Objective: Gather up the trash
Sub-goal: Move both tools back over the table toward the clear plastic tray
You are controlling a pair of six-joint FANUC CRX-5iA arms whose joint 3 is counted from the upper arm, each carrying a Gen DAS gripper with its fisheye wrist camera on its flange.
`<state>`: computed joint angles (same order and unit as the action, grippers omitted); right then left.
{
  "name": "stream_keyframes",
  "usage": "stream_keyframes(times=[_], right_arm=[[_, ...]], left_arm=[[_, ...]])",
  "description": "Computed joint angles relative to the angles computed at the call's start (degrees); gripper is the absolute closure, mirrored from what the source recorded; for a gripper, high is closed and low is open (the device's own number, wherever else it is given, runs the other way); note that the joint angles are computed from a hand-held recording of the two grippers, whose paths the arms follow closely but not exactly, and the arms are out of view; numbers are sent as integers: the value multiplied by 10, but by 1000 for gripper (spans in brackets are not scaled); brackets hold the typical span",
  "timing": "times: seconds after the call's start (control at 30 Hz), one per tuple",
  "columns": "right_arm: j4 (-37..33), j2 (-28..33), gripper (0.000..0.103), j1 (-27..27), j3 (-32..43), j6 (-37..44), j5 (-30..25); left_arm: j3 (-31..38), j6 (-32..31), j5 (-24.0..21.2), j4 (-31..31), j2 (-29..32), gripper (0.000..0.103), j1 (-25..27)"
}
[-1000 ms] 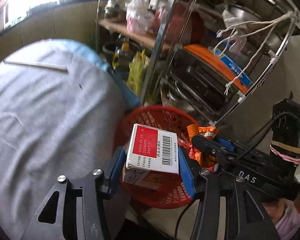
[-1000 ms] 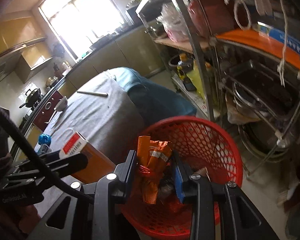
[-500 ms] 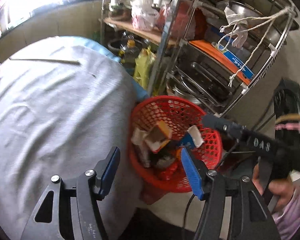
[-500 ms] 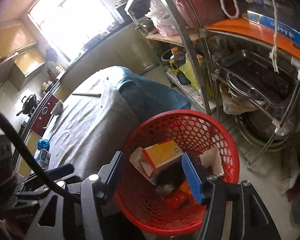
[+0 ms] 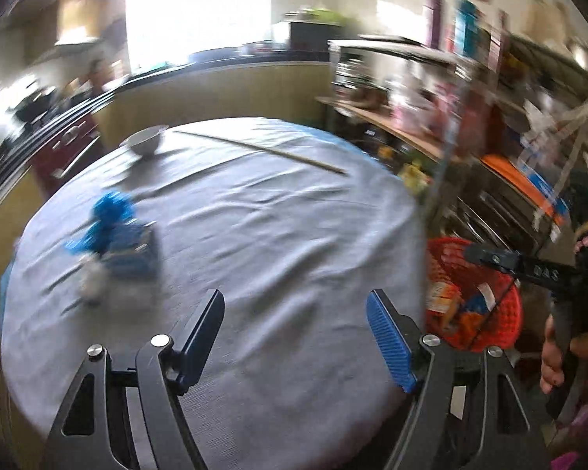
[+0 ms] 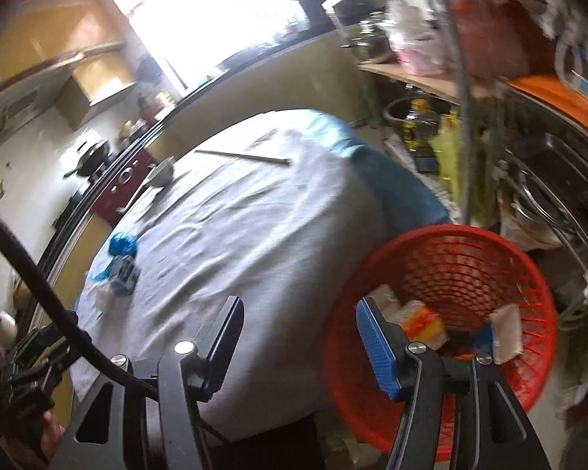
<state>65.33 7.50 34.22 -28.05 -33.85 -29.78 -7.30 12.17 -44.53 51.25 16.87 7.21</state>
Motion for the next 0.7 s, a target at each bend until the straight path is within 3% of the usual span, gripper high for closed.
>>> stream_keyframes(times=[0.4,0.7], right_arm=[[-93,83,39,34,141,175,3],[-196,156,39,52,264,352,21]], left_arm=[[3,89,74,-24,14,27,72],[41,191,100,-91,42,27,115]])
